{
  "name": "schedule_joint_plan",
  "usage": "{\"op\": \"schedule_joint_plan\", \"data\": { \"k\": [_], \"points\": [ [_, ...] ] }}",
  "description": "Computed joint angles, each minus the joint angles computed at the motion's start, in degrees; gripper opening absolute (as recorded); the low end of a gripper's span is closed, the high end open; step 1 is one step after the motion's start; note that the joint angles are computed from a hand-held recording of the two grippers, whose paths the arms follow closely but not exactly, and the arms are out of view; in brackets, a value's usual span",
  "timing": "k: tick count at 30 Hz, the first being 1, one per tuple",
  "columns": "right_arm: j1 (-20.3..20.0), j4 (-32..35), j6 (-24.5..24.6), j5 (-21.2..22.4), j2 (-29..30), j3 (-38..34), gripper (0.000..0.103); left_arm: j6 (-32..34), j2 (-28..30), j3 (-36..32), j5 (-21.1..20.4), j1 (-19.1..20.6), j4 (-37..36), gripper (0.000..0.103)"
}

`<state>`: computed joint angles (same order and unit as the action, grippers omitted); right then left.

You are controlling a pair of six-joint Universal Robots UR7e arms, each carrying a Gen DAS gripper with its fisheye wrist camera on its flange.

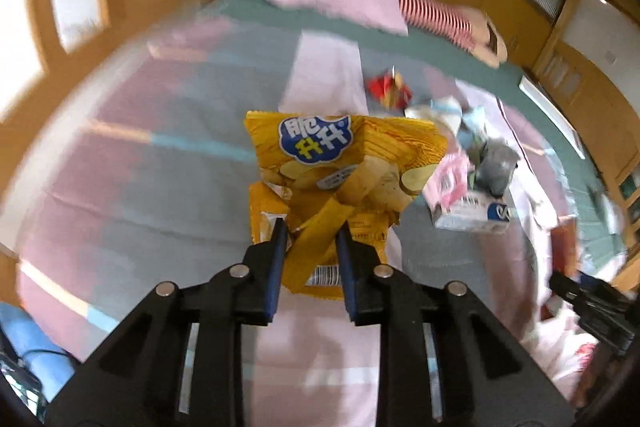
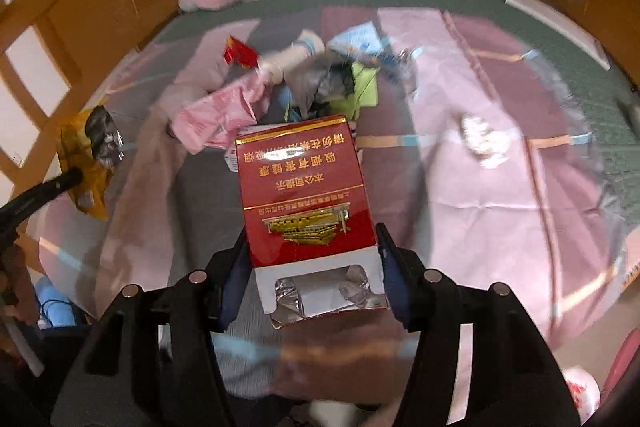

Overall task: Collect trash
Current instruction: 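Grasp the yellow chip bag with the left tool while the right tool grasps the red box, then lift the yellow chip bag and red box above the bed with both tools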

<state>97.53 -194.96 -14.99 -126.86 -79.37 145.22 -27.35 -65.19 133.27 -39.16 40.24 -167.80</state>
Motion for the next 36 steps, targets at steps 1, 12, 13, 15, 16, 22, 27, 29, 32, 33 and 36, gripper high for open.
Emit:
{"op": "schedule_joint_plan", "data": {
  "k": [1,12,13,15,16,22,27,29,32,33,36],
  "points": [
    [1.1,-1.5,-0.5,-0.8,-1.1,1.3,0.059,-0.4,0.1,1.1,3.5,-1.8,-0.4,0.025],
    [9.4,-4.0,-2.0,-6.7,-14.7,8.7,0.059,-30.8,-8.8,7.6,12.7,-23.5,27.6,0.025],
    [10.0,-2.9,-1.6,-6.8,-16.9,9.4,0.059,-32.6,-9.3,7.8,12.3,-25.3,29.5,0.025],
    [11.2,-0.4,-0.9,-7.2,-22.2,10.8,0.059,-34.1,-9.6,8.2,11.0,-29.0,30.6,0.025],
    [11.7,0.7,-0.7,-7.6,-24.2,11.3,0.059,-35.5,-10.2,8.3,10.6,-30.6,32.4,0.025],
    [18.9,11.3,2.5,-13.6,-38.0,12.6,0.059,-41.1,-11.0,7.3,8.3,-38.3,40.5,0.025],
    [24.9,14.3,3.0,-20.1,-42.3,12.7,0.059,-45.9,-11.7,5.6,9.0,-41.6,48.1,0.025],
    [24.7,14.8,3.0,-20.0,-43.4,12.8,0.059,-46.1,-11.2,5.3,9.2,-41.9,48.1,0.025],
    [22.9,14.3,2.7,-18.1,-44.5,13.3,0.059,-45.5,-10.5,5.5,8.3,-42.0,46.4,0.025],
    [22.6,14.2,2.7,-17.8,-44.4,13.4,0.059,-45.0,-10.4,5.7,8.2,-41.8,45.8,0.025],
    [22.7,14.2,3.2,-17.9,-43.5,13.8,0.059,-44.3,-10.3,5.9,7.6,-41.6,45.0,0.025]
  ]
}}
